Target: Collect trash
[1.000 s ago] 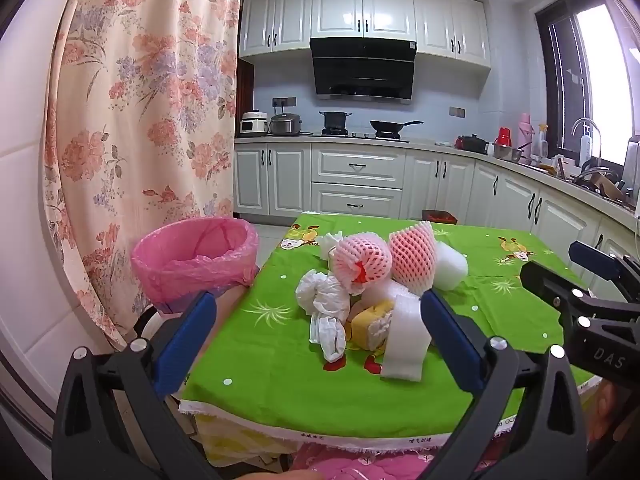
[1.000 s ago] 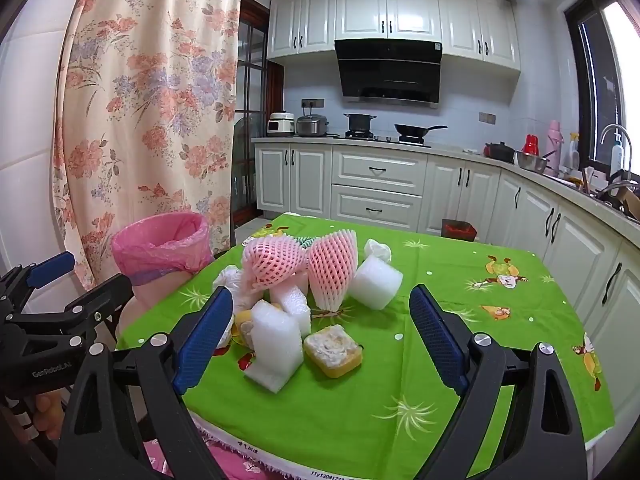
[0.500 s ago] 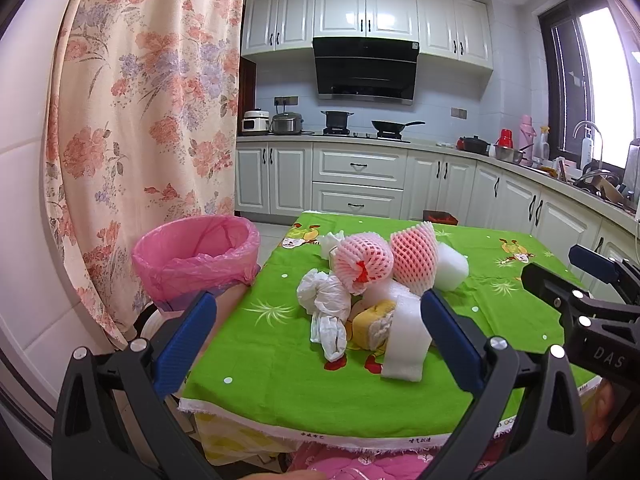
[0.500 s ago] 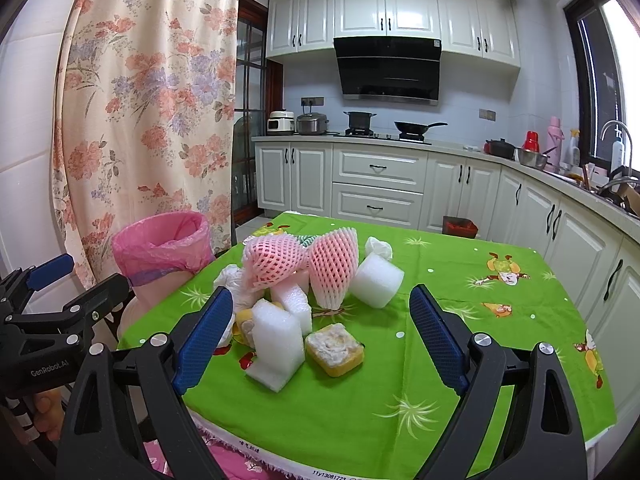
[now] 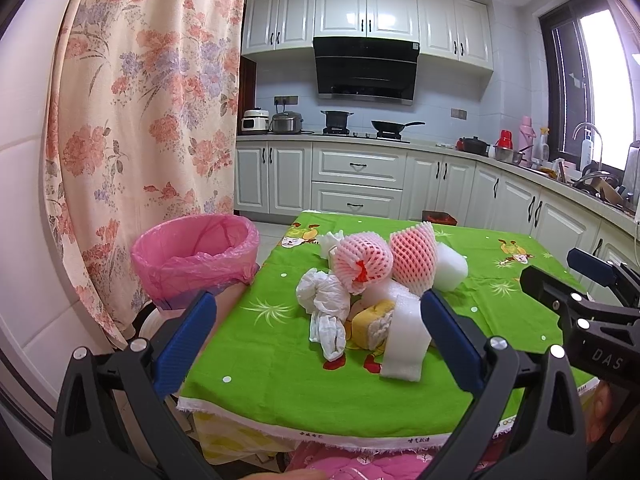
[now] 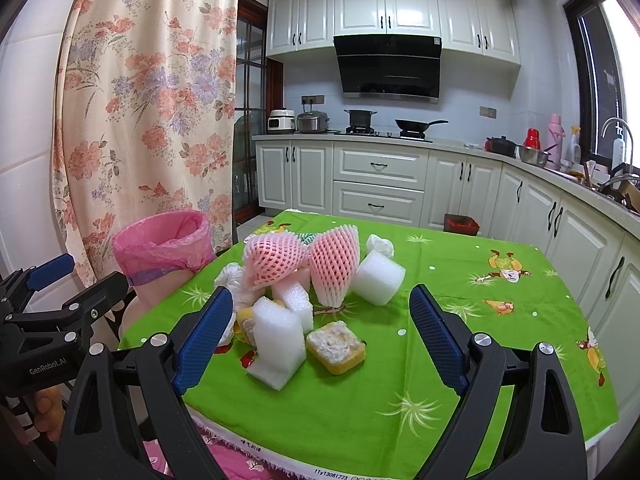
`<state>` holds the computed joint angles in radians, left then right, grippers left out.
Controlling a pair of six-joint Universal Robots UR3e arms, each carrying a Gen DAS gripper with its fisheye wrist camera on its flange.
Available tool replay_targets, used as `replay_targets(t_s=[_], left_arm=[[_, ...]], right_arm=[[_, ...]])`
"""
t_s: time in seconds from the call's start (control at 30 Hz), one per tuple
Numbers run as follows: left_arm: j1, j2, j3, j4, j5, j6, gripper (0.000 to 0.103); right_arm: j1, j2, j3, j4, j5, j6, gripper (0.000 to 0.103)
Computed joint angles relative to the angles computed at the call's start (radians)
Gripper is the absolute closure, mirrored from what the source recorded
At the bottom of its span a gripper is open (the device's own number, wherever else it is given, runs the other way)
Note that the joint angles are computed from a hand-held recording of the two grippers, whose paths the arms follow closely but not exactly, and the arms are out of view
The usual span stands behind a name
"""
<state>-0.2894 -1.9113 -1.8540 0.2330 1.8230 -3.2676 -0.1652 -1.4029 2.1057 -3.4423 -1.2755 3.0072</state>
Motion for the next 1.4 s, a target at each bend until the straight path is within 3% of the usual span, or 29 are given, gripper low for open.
replay_targets(t_s=[1.4], left_arm=[[0.001, -0.005, -0.010, 0.009, -0.006, -0.006, 0.004]], right_arm=[[-0.011, -0.003, 0.000, 0.013, 0.013, 0.002, 0.018]])
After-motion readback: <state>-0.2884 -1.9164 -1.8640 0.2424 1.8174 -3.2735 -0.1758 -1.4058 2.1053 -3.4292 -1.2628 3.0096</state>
